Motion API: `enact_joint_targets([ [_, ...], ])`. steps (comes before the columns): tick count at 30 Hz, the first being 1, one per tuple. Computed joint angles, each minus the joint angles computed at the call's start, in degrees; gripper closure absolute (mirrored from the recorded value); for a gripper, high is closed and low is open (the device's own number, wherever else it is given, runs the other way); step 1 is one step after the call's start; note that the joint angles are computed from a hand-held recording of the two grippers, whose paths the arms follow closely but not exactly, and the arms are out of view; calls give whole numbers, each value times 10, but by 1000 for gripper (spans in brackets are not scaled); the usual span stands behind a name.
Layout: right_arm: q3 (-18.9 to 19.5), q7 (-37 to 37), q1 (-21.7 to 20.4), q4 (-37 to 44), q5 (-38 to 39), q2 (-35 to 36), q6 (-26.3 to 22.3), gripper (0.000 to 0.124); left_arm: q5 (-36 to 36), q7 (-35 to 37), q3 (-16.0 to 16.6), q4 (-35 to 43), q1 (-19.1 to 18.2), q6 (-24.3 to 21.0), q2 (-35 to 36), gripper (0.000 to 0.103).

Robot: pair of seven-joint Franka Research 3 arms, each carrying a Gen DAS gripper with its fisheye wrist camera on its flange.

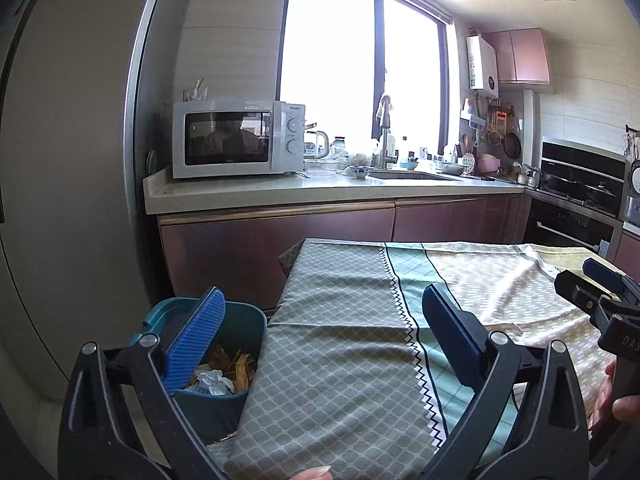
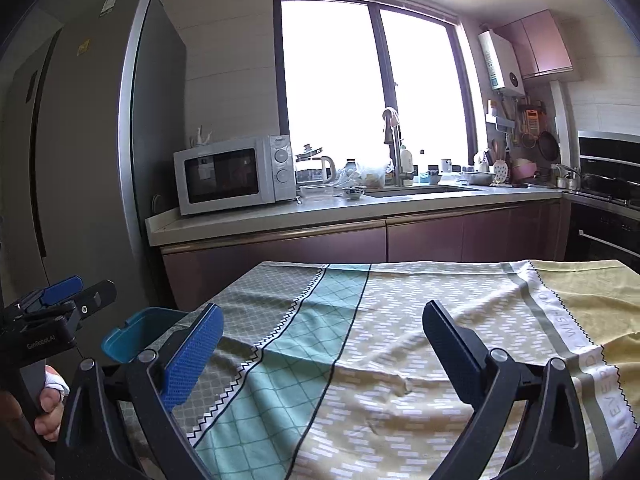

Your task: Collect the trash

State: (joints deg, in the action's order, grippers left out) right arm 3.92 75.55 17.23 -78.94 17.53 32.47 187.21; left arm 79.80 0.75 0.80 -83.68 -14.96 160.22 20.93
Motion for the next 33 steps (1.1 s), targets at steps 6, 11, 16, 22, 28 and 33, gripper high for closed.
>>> enact_joint_targets([
  [6,-35,12,20,-34,9,-18,25,28,14,-5,0,13,-10,-15,7,6],
  [11,-58,8,38,-56,20,-30,43,28,27,-19,-1,8,-15,-22,1,6],
  [16,-75,4,52,-68,31,-37,49,28,38,-26,-4,8,-16,-28,0,6],
  [22,-85,-1,60,-79,46,-45,57,28,36,-25,-8,7,-15,-29,-1,6],
  [28,-82,-9,58,-86,52,-50,63,28,42,-22,-9,13,-20,-36,1,6],
  [33,-86,-17,61,-90,61,-53,65,28,45,-24,-8,19,-23,-39,5,6],
])
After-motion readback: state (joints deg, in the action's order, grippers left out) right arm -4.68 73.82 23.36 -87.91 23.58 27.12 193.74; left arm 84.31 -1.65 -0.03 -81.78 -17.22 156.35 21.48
